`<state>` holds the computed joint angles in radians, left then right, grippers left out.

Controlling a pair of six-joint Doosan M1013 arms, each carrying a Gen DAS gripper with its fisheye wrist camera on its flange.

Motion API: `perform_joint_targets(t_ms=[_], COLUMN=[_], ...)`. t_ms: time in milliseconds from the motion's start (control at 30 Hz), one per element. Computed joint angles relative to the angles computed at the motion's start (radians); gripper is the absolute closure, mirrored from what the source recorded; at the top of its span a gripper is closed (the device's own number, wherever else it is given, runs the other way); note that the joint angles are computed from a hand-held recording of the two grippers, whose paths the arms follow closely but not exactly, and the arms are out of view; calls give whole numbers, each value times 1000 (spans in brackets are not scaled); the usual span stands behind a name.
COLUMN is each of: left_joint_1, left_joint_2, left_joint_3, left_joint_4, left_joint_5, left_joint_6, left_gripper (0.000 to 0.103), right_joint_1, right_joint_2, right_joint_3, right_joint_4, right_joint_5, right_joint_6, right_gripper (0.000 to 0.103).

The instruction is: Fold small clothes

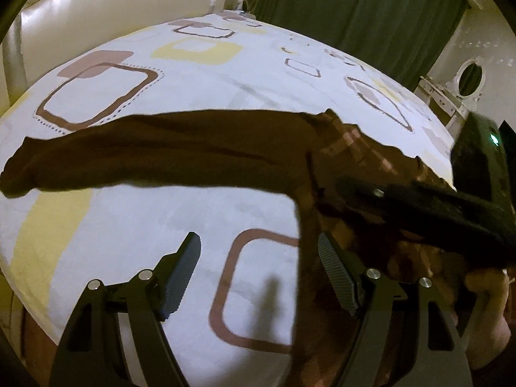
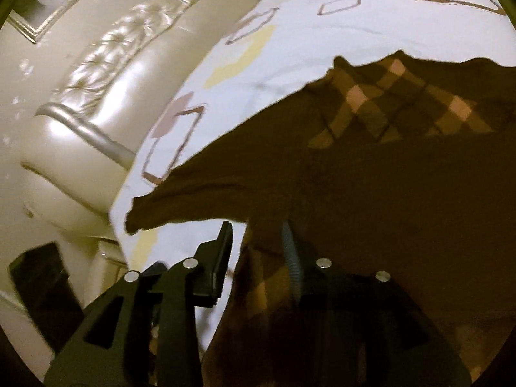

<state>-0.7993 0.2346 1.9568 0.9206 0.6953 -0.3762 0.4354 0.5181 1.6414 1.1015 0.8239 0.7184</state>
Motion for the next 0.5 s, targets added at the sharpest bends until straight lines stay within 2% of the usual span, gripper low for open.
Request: perform_joint_targets(t_ms=[133,200,300,400,467,500], left_joint_1=[5,10,27,44,54,59], left_joint_2=[14,24,46,70,91,102], left_joint_3=[-30,-47,-78,-108,-132,-145], left_joint_4=[6,11,11,1,-9,-27], left_joint_5=[-10,-17,-41,-58,-59,-58], left_joint_6=[39,54,83,113,142,170], left_gripper=[29,29,29,29,28,28], right_joint_1=[-56,-92,-163,-235,-273,-297], right_joint_2=[-50,-84,-134,-177,-187,-180], right_joint_3=[54,87,140,194,212,212], right_joint_4=[65,71,92,102,43,-12], right_joint_5=[8,-28,-120,-279,-380,-396], right_joint_6=[-65,-89,-118,-87,19,115], right_gripper=[66,64,63,63,63,63])
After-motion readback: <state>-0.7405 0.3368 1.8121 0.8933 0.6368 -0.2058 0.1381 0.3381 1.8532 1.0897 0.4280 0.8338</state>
